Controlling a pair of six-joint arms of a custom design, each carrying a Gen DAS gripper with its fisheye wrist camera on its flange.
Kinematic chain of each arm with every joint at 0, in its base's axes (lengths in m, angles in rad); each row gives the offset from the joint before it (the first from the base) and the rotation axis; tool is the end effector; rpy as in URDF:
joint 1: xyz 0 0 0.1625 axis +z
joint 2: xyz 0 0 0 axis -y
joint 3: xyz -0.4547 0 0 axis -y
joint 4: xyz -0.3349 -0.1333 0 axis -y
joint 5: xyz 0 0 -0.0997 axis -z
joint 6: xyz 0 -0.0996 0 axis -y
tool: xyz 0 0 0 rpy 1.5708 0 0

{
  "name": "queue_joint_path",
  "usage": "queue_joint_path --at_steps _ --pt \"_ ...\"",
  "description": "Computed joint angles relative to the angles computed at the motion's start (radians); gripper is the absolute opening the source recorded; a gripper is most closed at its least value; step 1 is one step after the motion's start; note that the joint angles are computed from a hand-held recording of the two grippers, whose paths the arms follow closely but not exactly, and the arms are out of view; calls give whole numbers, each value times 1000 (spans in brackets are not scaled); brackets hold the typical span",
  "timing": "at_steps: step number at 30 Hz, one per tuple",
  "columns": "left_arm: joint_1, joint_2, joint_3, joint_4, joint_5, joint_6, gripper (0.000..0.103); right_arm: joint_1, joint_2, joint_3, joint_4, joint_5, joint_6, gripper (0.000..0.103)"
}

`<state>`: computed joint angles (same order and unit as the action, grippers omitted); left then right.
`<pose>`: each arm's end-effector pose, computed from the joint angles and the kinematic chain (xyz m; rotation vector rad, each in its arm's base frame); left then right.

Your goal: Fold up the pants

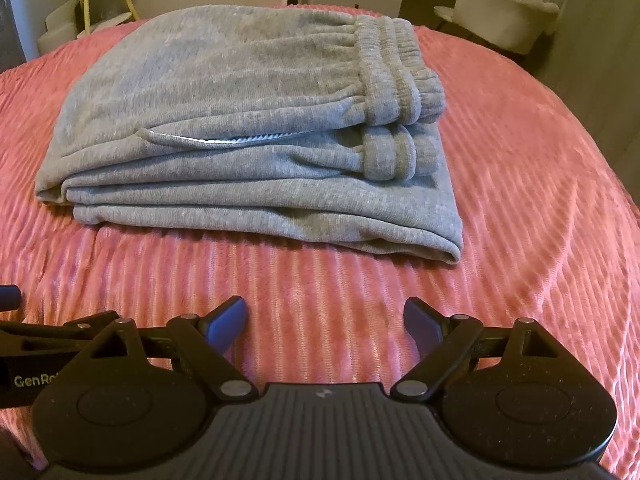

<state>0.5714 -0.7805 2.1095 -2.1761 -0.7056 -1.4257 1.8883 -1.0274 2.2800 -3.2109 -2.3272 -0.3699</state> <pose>-0.2530 -0.4113 0.0429 -0.0859 2.1407 -0.6326 0.2052 -0.4163 0.2042 0.6176 -2.2677 0.4352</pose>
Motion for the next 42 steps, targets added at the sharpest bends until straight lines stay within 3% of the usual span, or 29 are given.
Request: queue_joint_path --at_steps 42 --pt "-6 4 14 -38 9 31 102 -12 0 8 -13 4 -14 86"
